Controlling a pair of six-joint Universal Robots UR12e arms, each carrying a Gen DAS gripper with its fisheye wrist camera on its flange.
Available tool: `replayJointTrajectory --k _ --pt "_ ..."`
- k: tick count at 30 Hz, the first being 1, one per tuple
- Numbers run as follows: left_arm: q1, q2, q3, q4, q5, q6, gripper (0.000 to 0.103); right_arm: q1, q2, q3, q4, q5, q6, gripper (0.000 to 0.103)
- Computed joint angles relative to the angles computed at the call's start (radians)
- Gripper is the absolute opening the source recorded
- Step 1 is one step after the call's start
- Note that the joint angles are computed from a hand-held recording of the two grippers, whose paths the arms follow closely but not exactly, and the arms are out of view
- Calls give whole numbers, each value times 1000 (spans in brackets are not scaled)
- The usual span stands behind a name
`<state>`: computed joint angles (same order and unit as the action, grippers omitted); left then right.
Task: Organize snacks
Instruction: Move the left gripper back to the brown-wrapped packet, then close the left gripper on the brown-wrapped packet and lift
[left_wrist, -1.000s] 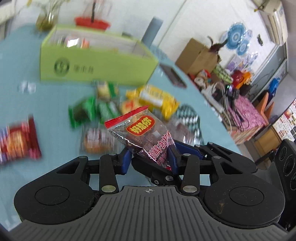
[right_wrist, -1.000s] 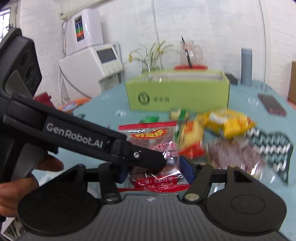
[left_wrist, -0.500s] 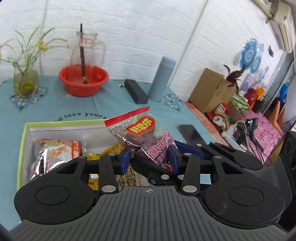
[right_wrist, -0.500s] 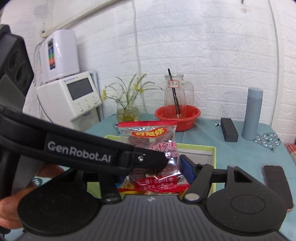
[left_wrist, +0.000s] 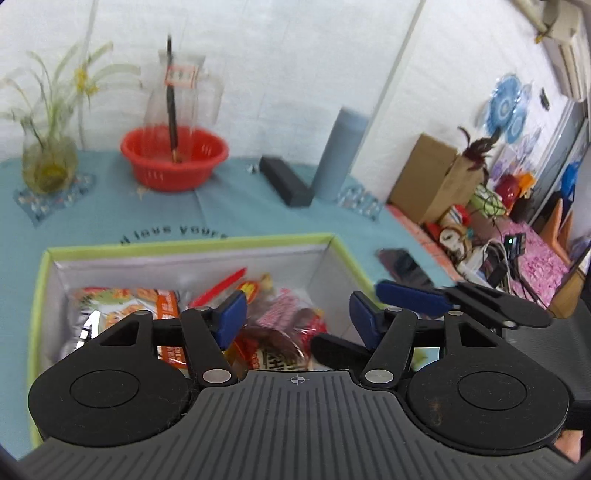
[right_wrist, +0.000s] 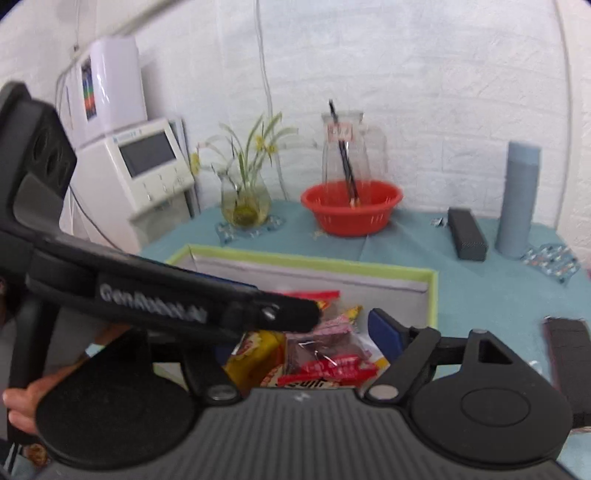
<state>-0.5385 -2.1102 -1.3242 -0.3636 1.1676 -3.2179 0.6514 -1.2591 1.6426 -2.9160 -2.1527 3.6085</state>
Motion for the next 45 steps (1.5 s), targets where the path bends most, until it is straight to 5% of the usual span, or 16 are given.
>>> replayJointTrajectory --k 3,7,10,13,22,45 --pt "0 60 -85 78 -33 -5 49 61 -42 50 -13 -126 26 93" --pt "-3 122 -194 83 -129 -10 50 152 -101 122 133 -251 233 93" --pt "-25 157 -267 37 -154 19 47 206 -129 166 260 -265 427 93" --pt "-56 174 -312 -13 -153 42 46 227 -135 199 273 -205 525 93" --pt "-128 131 -263 -123 -20 109 39 210 -112 215 202 -104 487 92" --pt "-138 199 -361 -64 -50 96 40 292 -112 212 241 -208 644 93"
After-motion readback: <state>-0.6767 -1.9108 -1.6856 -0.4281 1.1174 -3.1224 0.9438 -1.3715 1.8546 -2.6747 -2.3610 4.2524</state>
